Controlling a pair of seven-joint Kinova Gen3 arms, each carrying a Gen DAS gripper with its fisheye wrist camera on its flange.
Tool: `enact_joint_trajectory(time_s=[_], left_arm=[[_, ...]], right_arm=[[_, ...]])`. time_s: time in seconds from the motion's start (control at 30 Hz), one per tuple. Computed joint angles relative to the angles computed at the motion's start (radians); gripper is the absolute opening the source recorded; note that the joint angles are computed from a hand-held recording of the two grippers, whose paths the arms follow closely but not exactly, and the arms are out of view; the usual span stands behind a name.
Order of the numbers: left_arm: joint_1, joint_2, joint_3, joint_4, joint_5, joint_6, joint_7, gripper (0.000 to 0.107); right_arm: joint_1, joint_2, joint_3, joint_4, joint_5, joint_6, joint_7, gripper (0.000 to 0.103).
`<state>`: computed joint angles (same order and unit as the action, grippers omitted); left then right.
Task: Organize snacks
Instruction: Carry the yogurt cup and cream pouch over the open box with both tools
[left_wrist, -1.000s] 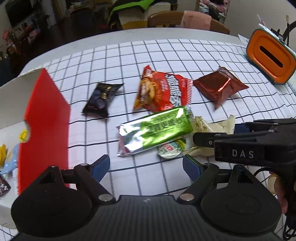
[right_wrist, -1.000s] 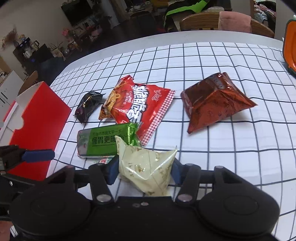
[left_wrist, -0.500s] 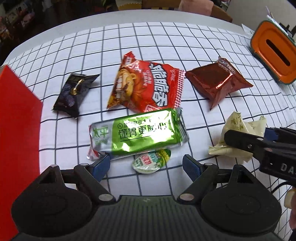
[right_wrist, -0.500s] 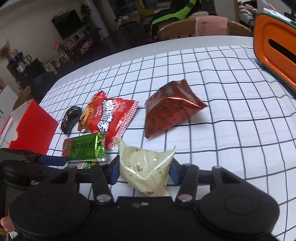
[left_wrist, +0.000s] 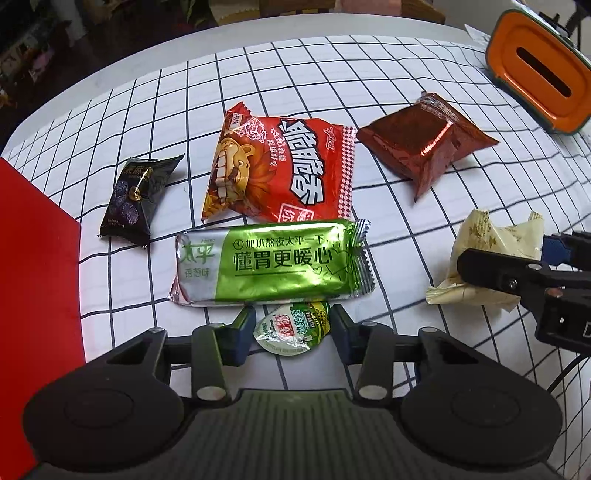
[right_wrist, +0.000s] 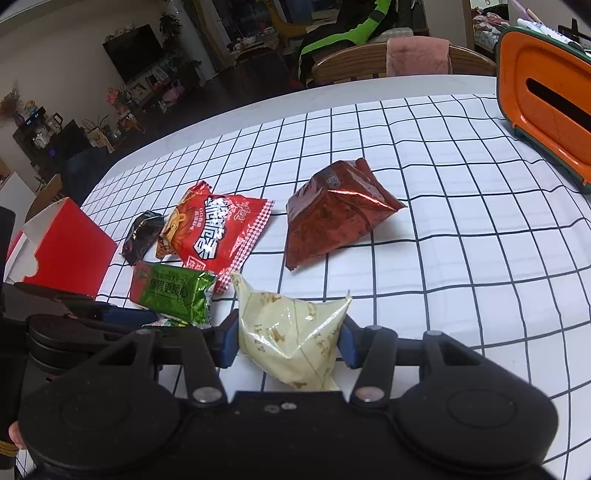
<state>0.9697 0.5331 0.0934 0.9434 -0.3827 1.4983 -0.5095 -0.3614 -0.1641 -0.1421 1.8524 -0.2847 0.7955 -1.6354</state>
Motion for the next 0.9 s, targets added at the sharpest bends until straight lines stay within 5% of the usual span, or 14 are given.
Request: enact_joint_trajectory(time_s=[0.53,0.9], left_arm=[[0.036,-0.136,0.044,0.111,-0.043,-0.022,0.099,0.042],[0.023,-0.288,0.119,0.220,-0.094,-0.033,0.145,0.042]], right_arm=[[-0.031,-0.080,-0.070,-0.017,0.079,0.055,-0.136,0.050],[-0.070,-0.099,-0.187,-0.114,0.186,0.113,-0.300,0.050]])
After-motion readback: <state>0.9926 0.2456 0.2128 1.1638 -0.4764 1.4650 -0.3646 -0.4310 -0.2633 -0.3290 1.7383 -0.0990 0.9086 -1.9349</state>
